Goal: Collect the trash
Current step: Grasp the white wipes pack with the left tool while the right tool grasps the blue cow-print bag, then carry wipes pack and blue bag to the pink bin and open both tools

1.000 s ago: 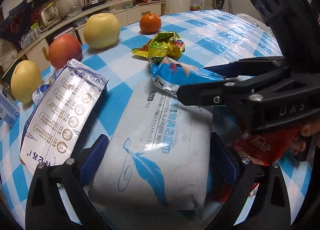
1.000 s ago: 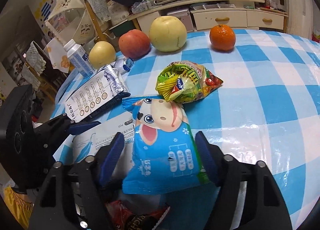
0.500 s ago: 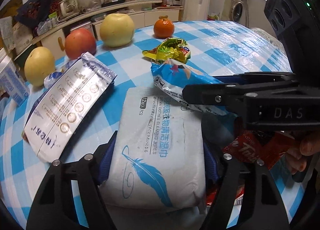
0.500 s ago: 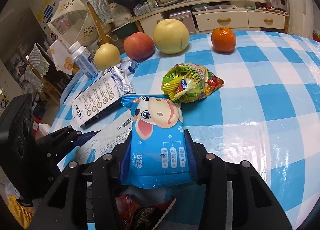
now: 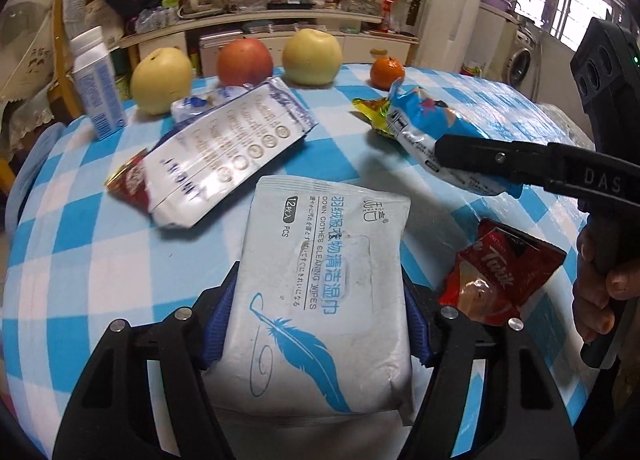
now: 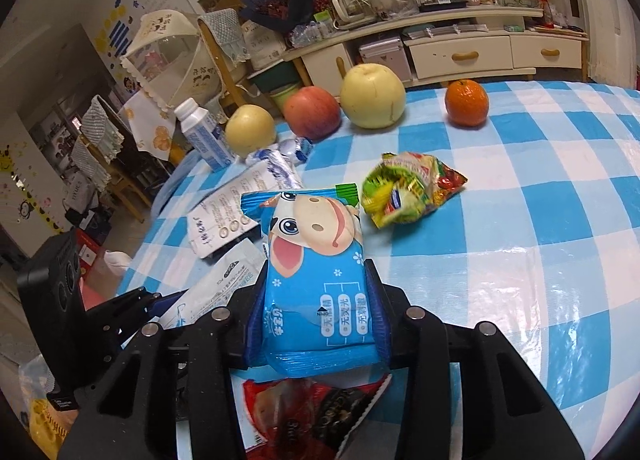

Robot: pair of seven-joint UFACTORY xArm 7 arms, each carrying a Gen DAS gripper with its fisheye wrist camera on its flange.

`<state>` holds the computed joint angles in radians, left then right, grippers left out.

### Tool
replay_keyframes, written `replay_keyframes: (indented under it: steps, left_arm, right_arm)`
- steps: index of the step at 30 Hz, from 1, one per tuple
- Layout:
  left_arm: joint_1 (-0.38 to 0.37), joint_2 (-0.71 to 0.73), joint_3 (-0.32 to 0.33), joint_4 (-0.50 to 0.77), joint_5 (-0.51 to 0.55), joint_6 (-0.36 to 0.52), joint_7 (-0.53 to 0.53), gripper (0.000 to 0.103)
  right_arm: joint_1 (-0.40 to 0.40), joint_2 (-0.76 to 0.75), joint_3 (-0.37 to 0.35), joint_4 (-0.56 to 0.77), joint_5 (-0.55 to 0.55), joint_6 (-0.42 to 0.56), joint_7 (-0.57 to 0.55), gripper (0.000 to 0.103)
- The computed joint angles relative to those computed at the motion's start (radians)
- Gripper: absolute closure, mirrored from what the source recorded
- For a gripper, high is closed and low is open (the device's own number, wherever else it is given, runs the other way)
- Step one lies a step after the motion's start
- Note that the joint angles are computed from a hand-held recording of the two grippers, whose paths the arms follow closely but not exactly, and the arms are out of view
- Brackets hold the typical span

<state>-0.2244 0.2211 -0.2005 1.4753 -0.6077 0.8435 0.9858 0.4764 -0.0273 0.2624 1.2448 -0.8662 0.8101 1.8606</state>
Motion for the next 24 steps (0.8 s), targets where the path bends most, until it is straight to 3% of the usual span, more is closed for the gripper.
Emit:
replay_keyframes:
  steps: [12, 24]
  left_arm:
    - [0.07, -0.147, 0.075, -0.126, -0.155, 0.001, 0.0, 0.033]
    - [0.099, -0.176, 0.117, -0.133, -0.201, -0.09, -0.04, 0.033]
  right_arm:
    - [0.073, 0.09, -0.012, 0.117, -0.037, 0.012, -0.023, 0.059]
    - [0.136, 0.128, -0.042, 0.139, -0.16, -0.099, 0.215, 0.059]
